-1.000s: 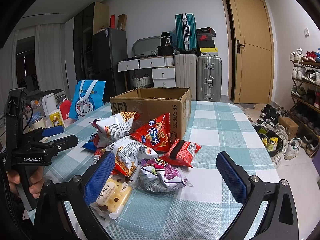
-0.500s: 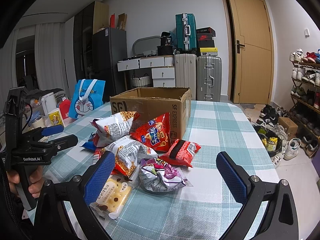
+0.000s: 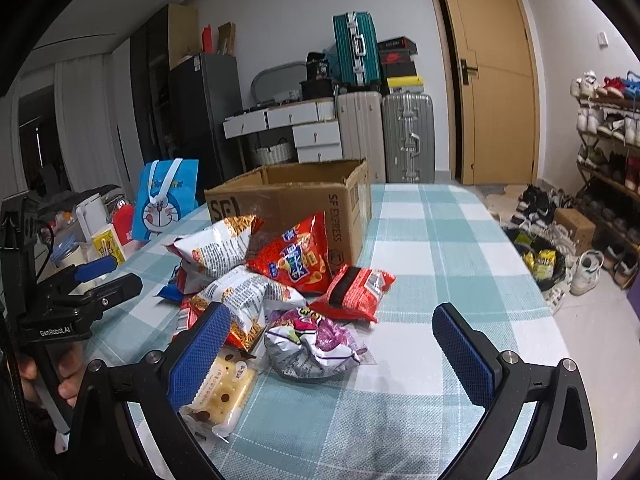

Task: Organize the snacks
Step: 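Grasp the purple-and-white snack bag with the right gripper while the left grasps the cream biscuit pack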

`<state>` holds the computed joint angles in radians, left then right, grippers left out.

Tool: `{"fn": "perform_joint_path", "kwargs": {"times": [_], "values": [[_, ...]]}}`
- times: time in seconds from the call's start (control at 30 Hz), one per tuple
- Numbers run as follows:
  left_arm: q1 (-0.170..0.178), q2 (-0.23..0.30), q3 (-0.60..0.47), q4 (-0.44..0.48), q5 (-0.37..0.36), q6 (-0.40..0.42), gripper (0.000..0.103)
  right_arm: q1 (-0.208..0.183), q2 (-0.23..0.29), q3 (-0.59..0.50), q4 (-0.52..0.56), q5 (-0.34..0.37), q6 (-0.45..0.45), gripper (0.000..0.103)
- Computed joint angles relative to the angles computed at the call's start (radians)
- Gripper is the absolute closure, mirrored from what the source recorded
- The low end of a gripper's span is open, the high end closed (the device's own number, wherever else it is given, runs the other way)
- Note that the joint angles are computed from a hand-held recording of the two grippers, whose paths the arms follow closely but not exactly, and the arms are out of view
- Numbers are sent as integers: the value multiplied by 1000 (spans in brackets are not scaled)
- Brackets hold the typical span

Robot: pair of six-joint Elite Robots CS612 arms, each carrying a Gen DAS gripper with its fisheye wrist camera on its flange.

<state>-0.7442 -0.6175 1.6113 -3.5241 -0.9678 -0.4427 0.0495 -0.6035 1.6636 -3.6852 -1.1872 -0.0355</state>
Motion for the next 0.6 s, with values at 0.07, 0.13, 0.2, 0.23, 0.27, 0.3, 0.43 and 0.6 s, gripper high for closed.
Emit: {"fn": "perform_joint_path", "kwargs": {"times": [0.07, 0.13, 0.2, 0.23, 0.27, 0.3, 0.43, 0.6], "values": [[-2, -2, -2, 12, -2, 2, 1, 2, -2, -4, 26, -1, -6, 0], [-3, -4, -2, 20, -6, -3, 1, 4, -5, -11, 73, 6, -16, 0], [-3, -8, -2, 31, -20, -14, 1, 4, -8, -19, 133, 29, -26, 0], [-3, -10, -3, 42, -27, -22, 1, 6, -10, -24, 167, 34, -33, 0], [-2, -11, -4, 51, -37, -26, 1, 8, -12, -29, 206, 35, -39, 0], [-1, -12, -5, 61, -47, -31, 1, 8, -13, -34, 238, 39, -43, 0], [1, -15, -16, 119, -101, -55, 1, 13, -12, -54, 303, 37, -60, 0], [-2, -8, -40, 170, -157, -24, 1, 17, -10, -80, 372, 25, -84, 0]]}}
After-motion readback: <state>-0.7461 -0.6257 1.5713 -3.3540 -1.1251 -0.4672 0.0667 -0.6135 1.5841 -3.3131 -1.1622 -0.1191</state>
